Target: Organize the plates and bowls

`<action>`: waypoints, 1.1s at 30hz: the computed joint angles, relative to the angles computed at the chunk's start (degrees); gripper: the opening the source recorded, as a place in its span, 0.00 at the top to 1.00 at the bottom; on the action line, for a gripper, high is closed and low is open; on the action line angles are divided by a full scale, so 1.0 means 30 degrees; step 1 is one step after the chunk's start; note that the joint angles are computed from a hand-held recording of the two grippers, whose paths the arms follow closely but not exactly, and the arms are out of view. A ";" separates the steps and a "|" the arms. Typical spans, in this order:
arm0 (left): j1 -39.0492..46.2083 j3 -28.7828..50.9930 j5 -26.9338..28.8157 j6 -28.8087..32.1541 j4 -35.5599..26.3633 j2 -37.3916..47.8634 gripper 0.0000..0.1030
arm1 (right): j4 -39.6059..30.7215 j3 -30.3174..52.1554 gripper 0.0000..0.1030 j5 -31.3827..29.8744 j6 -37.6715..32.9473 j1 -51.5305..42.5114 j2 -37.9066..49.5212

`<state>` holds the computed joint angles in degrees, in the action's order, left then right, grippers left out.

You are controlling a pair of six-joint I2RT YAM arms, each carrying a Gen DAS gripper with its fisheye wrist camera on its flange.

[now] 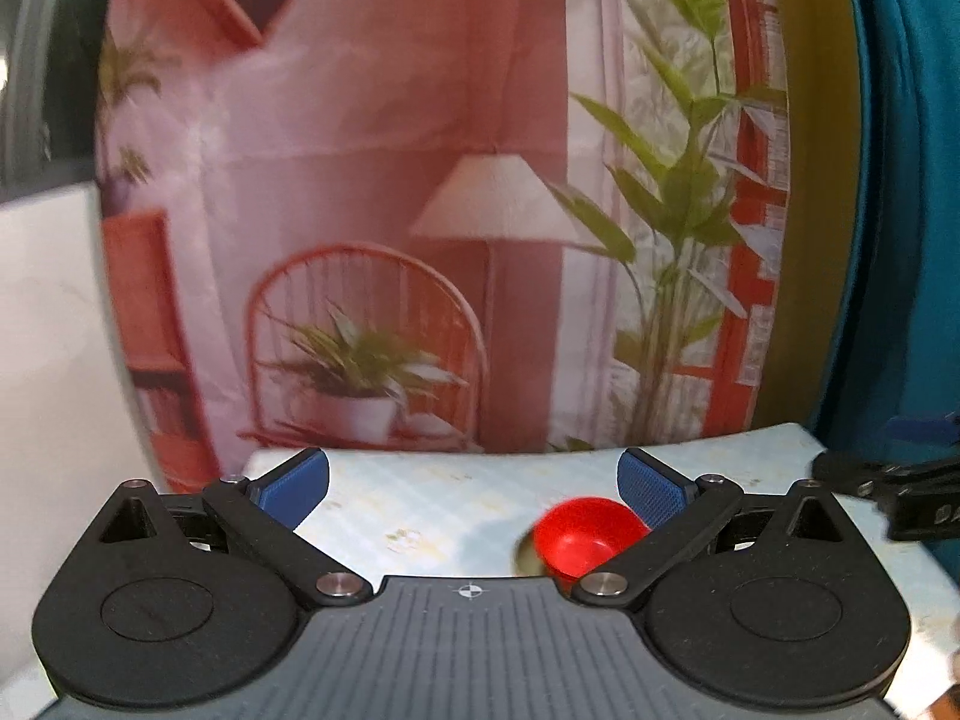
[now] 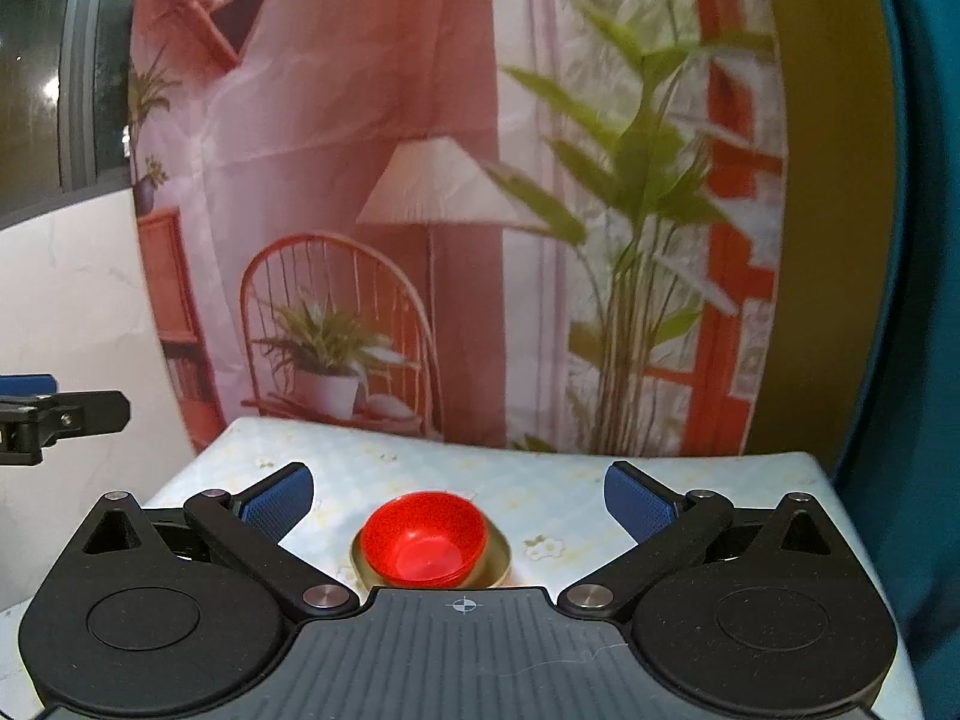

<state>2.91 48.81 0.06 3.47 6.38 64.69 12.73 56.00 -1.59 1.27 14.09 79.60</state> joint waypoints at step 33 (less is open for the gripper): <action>-0.0766 -0.2209 -0.0815 -0.1053 -0.1957 -0.5698 0.00 | -0.0966 -0.3657 0.00 0.2788 0.0011 0.1462 -0.6389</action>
<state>0.61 42.19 -2.38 0.32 0.51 47.59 9.83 45.03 6.78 1.30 18.48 60.43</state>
